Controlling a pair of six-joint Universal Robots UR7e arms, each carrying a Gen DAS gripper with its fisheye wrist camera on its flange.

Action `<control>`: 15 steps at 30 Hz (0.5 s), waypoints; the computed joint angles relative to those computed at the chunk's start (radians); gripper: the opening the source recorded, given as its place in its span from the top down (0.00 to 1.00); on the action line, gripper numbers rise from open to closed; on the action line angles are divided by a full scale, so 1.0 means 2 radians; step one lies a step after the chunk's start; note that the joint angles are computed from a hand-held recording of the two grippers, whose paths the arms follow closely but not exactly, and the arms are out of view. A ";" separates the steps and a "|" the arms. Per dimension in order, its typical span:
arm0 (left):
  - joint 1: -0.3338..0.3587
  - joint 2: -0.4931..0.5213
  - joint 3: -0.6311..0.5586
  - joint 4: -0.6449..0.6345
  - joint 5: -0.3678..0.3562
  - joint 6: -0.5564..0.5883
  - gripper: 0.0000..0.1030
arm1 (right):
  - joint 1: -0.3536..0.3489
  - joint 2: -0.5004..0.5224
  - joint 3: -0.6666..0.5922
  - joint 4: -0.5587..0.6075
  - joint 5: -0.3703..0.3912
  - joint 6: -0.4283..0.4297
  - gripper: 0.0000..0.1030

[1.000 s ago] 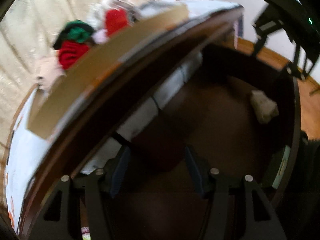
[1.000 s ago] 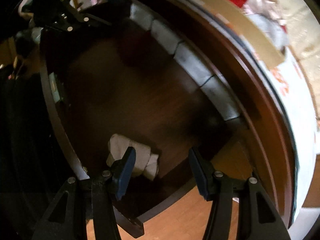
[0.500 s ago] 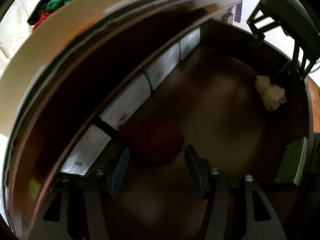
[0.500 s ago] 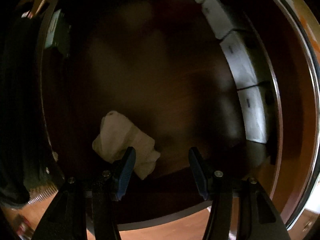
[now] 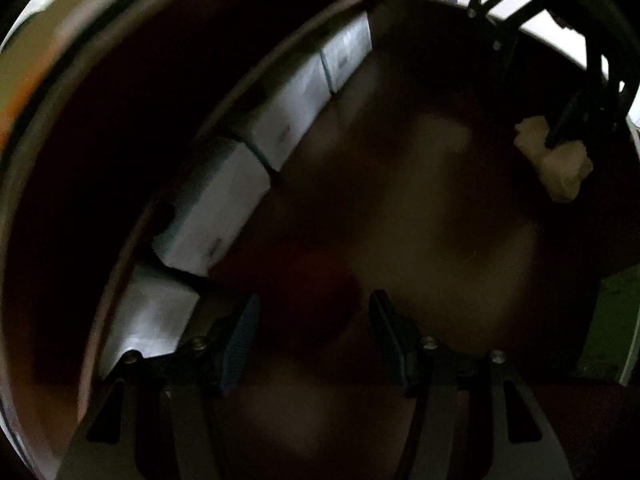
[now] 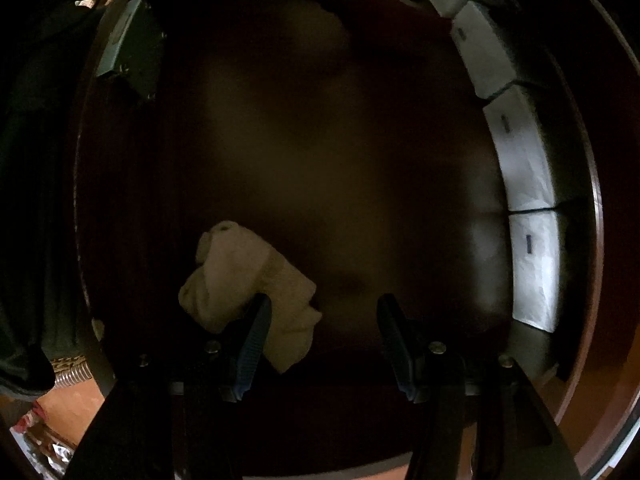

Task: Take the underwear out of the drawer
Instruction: 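Lower both tools into the drawer toward the beige garments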

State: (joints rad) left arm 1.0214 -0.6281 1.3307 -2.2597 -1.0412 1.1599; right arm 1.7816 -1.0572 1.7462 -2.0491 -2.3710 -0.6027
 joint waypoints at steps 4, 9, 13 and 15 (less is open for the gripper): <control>-0.001 0.004 -0.002 0.003 0.011 -0.003 0.44 | -0.004 -0.004 -0.009 0.024 0.017 0.009 0.44; -0.001 0.010 -0.009 0.016 0.023 -0.015 0.45 | -0.002 -0.009 -0.029 0.073 0.012 0.011 0.44; -0.001 0.014 -0.018 0.030 0.025 -0.028 0.55 | -0.001 -0.019 -0.029 0.075 0.031 -0.030 0.44; 0.000 0.016 -0.026 0.045 0.023 -0.038 0.62 | 0.000 -0.022 -0.027 0.075 0.043 -0.052 0.44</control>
